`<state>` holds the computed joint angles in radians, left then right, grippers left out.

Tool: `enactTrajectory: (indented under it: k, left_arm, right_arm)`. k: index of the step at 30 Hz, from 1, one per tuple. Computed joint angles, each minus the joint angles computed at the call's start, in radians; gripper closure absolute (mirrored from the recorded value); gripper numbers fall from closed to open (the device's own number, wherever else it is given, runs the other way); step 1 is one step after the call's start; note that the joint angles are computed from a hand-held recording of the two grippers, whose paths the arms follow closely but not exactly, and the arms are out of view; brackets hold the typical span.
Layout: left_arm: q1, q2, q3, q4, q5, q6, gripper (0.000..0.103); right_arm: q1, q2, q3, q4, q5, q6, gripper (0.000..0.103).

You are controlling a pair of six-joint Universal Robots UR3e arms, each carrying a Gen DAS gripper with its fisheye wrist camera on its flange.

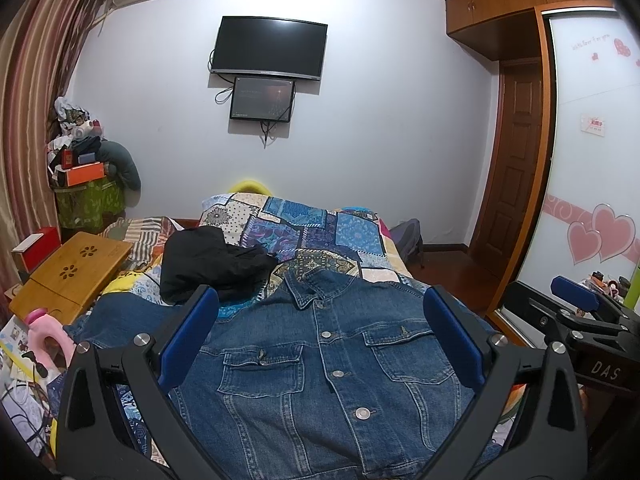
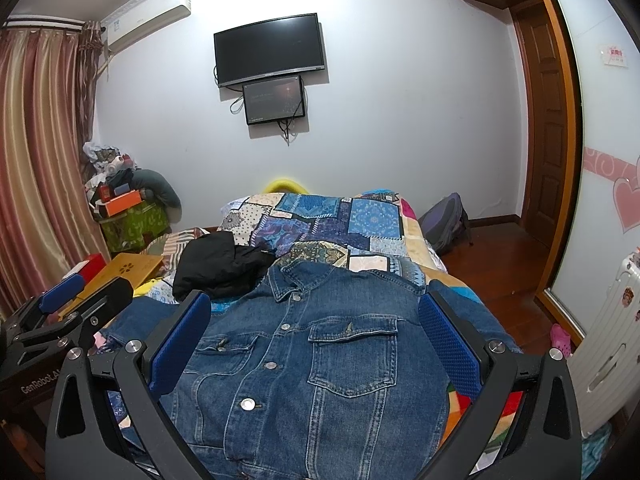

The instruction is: Fold large clothes

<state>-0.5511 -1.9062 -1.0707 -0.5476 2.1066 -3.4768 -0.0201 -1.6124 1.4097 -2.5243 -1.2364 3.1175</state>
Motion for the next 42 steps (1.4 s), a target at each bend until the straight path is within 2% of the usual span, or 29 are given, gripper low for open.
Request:
enactTrajectory:
  k: [8, 16, 24, 31, 36, 38, 42]
  left_arm:
    - [0.025, 0.013, -0.034, 0.008, -0.010, -0.007, 0.000]
    - [0.145, 0.021, -0.055, -0.008, -0.043, -0.015, 0.000]
    - [0.284, 0.025, -0.093, 0.024, 0.039, -0.007, 0.000]
    - [0.462, 0.030, -0.129, -0.006, 0.042, -0.009, 0.000]
    - [0.626, 0.053, -0.203, -0.055, -0.076, -0.072, 0.000]
    - [0.731, 0.065, -0.249, -0.096, -0.197, -0.114, 0.000]
    - [0.871, 0.088, -0.364, -0.138, -0.365, -0.235, 0.000]
  right_arm:
    - [0.009, 0.042, -0.044, 0.036, -0.017, -0.005, 0.000]
    - [0.036, 0.148, -0.165, 0.116, -0.064, -0.015, 0.000]
    - [0.066, 0.307, -0.370, 0.231, -0.122, -0.025, 0.000]
    - [0.079, 0.450, -0.577, 0.339, -0.153, -0.026, 0.000]
    - [0.093, 0.563, -0.742, 0.432, -0.181, -0.017, 0.000]
    - [0.096, 0.604, -0.804, 0.471, -0.186, -0.013, 0.000]
    - [0.108, 0.693, -0.955, 0.572, -0.204, -0.010, 0.000]
